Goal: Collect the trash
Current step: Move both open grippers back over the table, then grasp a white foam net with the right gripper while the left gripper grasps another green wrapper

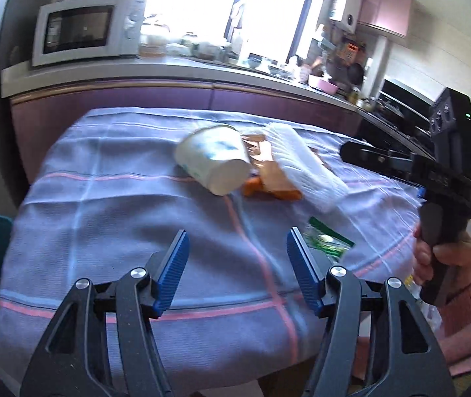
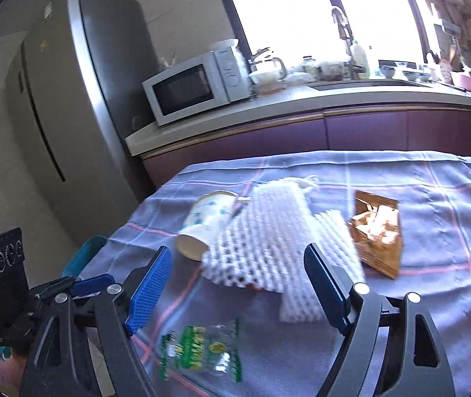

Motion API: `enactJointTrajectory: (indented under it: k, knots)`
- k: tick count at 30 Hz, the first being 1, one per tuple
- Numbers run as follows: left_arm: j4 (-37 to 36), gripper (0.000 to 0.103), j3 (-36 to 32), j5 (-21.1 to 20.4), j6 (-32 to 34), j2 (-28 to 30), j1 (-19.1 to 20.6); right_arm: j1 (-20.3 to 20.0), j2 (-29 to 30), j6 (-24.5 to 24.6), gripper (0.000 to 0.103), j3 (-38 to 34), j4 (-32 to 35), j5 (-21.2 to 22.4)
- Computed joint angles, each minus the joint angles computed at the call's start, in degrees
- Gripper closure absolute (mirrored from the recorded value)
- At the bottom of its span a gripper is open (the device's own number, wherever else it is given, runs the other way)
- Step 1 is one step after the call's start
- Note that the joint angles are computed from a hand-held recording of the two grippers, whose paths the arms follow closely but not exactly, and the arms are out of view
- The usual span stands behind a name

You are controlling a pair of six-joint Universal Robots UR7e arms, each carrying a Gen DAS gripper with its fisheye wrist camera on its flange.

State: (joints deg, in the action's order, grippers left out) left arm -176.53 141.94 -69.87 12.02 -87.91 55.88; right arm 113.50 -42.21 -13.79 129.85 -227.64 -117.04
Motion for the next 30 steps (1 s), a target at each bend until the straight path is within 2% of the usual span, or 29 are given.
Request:
enactJointTrajectory:
  k: [4,7,11,13,19,24,26,27,29,30]
  knots:
    - [3.7,0.035,-0.8,-5.3,-0.6,3.0,-0.5,-2.8,-1.0,0.9,0.024,1.7,-2.0,-1.3]
    - [4.5,0.031,-1.1,-6.0,-1.2,5.2,-1.0,-4.8,-0.9,1.3,0.023,1.5,-1.4,-0.4]
    - [4.4,0.033,-1.2,-5.9,-2.7,7.3,-0.8,-6.3,-0.1,1.5,0.023,0.7,0.5,1.4]
    - [4.8,0.037,-1.7,-6.2,-3.5,8.1,-0.3,-6.1,0.6,1.0,0.023,-0.2,1.0,1.6]
    - [6.0,0.059,-2.9,-7.7,-4.3,8.8,1.2,-6.4,0.9,0.3,0.023,-1.7,3.5,3.5]
    - [7.4,0.082,-3.9,-9.3,-4.7,9.2,2.3,-7.9,-0.4,1.9,0.025,-1.9,7.5,6.7]
    - [7.6,0.091,-4.2,-9.7,-4.8,9.4,2.6,-8.1,-0.7,1.9,0.041,-1.7,7.7,7.5]
    - [7.6,0.094,-4.3,-9.9,-4.8,9.5,2.7,-8.3,-0.8,2.0,0.046,-1.5,8.0,7.9]
    - [7.4,0.096,-4.4,-9.9,-4.8,9.7,2.8,-8.5,-1.0,2.2,0.069,-1.4,9.2,8.6]
    - [7.2,0.097,-4.3,-9.7,-4.8,9.6,2.7,-8.4,-1.0,2.2,0.074,-1.3,9.1,8.7]
